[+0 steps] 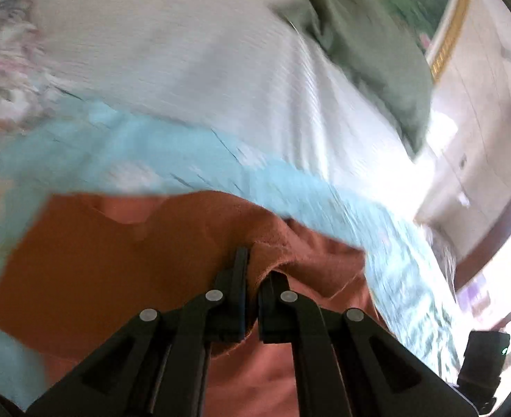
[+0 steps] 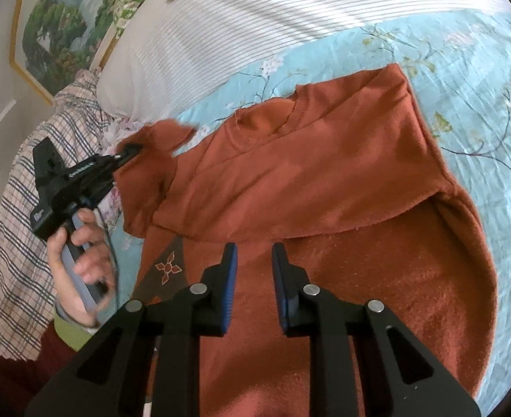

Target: Fold small clothes

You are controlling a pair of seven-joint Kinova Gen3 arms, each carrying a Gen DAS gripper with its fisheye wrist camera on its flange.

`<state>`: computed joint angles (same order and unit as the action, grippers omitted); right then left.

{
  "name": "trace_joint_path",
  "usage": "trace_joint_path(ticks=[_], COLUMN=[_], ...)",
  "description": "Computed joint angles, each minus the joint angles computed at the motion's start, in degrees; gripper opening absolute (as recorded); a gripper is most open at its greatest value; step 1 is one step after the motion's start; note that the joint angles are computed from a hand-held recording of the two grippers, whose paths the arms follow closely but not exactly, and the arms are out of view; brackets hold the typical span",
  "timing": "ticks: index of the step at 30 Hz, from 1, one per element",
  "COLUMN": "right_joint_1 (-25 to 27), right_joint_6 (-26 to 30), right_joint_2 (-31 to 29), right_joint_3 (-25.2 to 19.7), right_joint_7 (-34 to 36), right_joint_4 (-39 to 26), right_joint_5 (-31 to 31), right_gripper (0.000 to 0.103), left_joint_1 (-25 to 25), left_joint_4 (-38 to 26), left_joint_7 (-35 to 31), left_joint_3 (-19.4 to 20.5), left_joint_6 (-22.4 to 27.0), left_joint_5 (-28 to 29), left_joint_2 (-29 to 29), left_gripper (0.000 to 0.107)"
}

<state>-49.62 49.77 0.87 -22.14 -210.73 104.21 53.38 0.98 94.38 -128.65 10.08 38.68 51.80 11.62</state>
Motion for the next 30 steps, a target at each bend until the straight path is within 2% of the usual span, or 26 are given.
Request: trace_joint_path(ticks=[4,8,9,10,12,15,18,20,22,25,27,29,30], right_joint_1=[0.1,1.0,1.6,2.0,2.8,4.0,4.9,5.2,6.2,7.4,11.8,17.1,19.7], right_joint_6=[-0.1,-1.8,-3.3,-4.0,-6.2,-10.3,-12.2,-12.2,-13.5,-13.7,-12.9,-11.9,-11.3], right_joint_2=[-0.5,-1.1,-1.3,-1.3,-0.9,0.2,1.9,2.6,3.4,5.6,7.9,10.8,12.5], right_joint_3=[-0.2,0.1,0.3,0.3,0.7,1.7,3.4,4.5,6.0,8.0,4.9,0.2,-2.5], right_joint_7=[-1.7,-3.7,-4.9,-5.4,-6.6,-6.5,-6.1,-5.5,-3.6,2.5,7.2,11.8,14.1], right_joint_4=[0.7,1.7,2.4,2.6,2.9,2.7,1.7,1.1,0.6,-1.8,-4.3,-7.1,-8.7], right_joint_5=[0.1,0.0,0.4,0.5,1.3,2.2,1.4,0.1,-2.1,-6.6,-9.1,-11.6,-12.4], right_gripper=[0.022,0.026,0.034,0.047,0.060,0.060,0.060,0.060,0.060,0.060,0.060,0.058,0.050], left_joint_1=[5.4,6.7,6.3,5.8,2.6,1.0,0.3,-0.1,0.5,-3.9,-5.2,-4.7,-4.6], left_joint_4=[0.0,-1.2,-0.5,-0.1,2.0,6.1,10.5,12.6,15.2,16.2,15.4,15.4,15.2], left_joint_7=[5.4,9.7,10.3,10.1,7.1,4.6,5.6,9.3,13.1,12.1,11.4,13.2,14.6], left_joint_3=[1.2,1.8,2.1,2.2,3.4,2.1,-1.3,-3.1,-6.9,-7.5,-8.2,-8.7,-8.6], left_joint_6=[-2.0,-0.7,-0.1,0.5,1.6,0.9,-1.8,-4.6,-8.6,-8.3,-6.0,-6.4,-6.6], left_joint_5=[-6.5,-12.2,-12.8,-12.8,-11.0,-10.0,-11.7,-15.3,-18.5,-16.4,-16.2,-18.4,-19.5], left_joint_2=[3.3,7.3,7.1,7.0,6.0,2.0,-3.3,-5.9,-8.3,-8.2,-6.9,-6.2,-5.7], left_gripper=[0.003,0.004,0.007,0.009,0.020,0.038,0.042,0.042,0.042,0.043,0.043,0.043,0.043])
